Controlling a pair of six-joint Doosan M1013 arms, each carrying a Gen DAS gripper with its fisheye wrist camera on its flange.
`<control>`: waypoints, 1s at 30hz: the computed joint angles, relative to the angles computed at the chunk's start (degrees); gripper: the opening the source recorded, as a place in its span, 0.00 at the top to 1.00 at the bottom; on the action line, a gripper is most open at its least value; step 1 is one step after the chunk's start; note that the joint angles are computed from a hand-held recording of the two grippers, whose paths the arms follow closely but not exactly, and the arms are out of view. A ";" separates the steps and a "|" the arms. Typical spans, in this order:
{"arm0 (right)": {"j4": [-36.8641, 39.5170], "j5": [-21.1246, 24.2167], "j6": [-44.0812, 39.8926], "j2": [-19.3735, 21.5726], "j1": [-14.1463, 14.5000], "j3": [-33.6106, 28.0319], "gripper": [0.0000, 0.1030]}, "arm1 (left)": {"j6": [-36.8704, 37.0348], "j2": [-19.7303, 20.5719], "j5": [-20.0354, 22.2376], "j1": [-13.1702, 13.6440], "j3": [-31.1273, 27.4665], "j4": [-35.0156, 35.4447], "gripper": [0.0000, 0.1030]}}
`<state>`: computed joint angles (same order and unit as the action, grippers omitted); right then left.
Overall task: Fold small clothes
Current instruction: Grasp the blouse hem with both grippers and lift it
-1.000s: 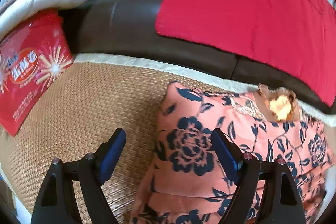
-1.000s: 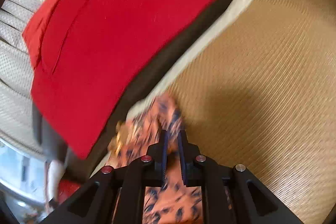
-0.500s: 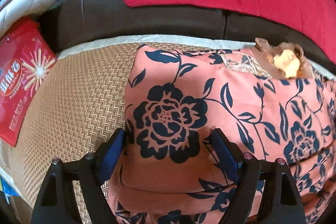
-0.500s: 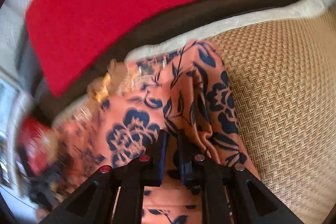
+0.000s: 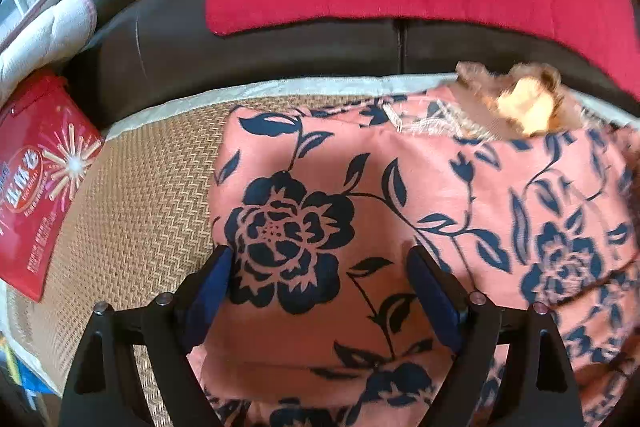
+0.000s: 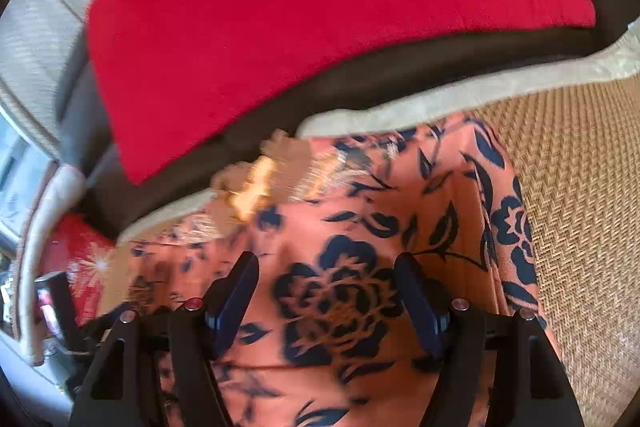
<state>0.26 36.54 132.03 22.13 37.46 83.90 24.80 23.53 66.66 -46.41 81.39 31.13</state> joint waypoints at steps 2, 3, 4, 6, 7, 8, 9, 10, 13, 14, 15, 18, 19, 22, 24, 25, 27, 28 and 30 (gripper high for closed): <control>-2.52 -1.48 1.75 -0.57 0.83 0.31 0.28 | -2.10 -1.69 -1.27 -0.09 1.31 0.64 0.15; -4.12 -1.70 2.70 -1.49 1.06 1.01 0.28 | -2.93 -2.60 -1.71 -0.14 2.31 1.37 0.15; -4.50 -1.74 2.88 -2.41 1.06 1.97 0.28 | -4.21 -3.36 -1.59 -0.60 2.91 2.76 0.15; -5.63 -0.57 5.35 -3.07 1.67 3.43 0.28 | -4.64 -4.09 -0.94 -1.02 4.11 4.22 0.15; -4.42 1.20 5.39 -2.40 1.47 3.52 0.30 | -3.50 -3.98 0.50 -1.26 4.19 3.90 0.15; -1.26 3.89 3.70 -1.72 1.03 3.37 0.32 | -2.05 -3.69 2.33 -1.36 4.15 2.65 0.15; -0.59 3.59 3.17 -1.93 0.98 4.09 0.37 | -1.78 -3.46 3.30 -1.66 3.93 1.83 0.15; -2.92 2.81 4.75 -2.60 1.51 4.69 0.37 | -2.10 -4.02 3.25 -1.88 4.73 0.74 0.15; -2.08 -1.88 5.19 -5.83 2.35 7.65 0.37 | -5.92 -7.76 0.29 -3.33 8.09 1.71 0.15; -2.95 -3.13 5.56 -7.12 2.71 8.80 0.37 | -7.39 -8.83 0.36 -4.10 9.02 3.49 0.15; -5.10 -3.97 7.13 -8.43 3.24 9.96 0.34 | -9.30 -10.10 0.91 -5.20 10.42 5.68 0.15; -10.41 -6.68 12.91 -12.99 4.53 14.82 0.34 | -15.01 -13.85 1.53 -8.27 15.38 10.21 0.15; -10.71 -6.92 14.21 -14.39 4.73 16.58 0.34 | -16.47 -14.79 1.57 -9.11 16.72 10.30 0.15; -10.20 -3.06 15.33 -18.15 4.81 19.78 0.34 | -19.12 -17.80 -1.20 -9.84 21.40 7.25 0.15; -8.67 -0.61 15.10 -19.66 5.23 20.99 0.34 | -22.11 -19.90 -3.79 -11.19 24.90 5.76 0.15; -7.15 1.10 14.27 -21.21 5.26 22.36 0.33 | -23.74 -20.78 -4.57 -12.22 26.18 5.45 0.15; -4.41 3.22 12.65 -22.94 5.33 24.61 0.32 | -26.13 -22.36 -5.61 -13.94 28.31 4.78 0.15; -2.21 4.52 11.21 -23.77 5.06 25.69 0.32 | -27.40 -22.63 -6.52 -14.74 29.35 4.14 0.15; 2.03 6.73 10.00 -24.50 4.83 26.73 0.32 | -27.02 -22.45 -8.34 -14.90 30.24 1.26 0.15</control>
<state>2.29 43.27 142.04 -2.38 42.29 110.63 -2.22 1.07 58.31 -61.31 111.64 32.39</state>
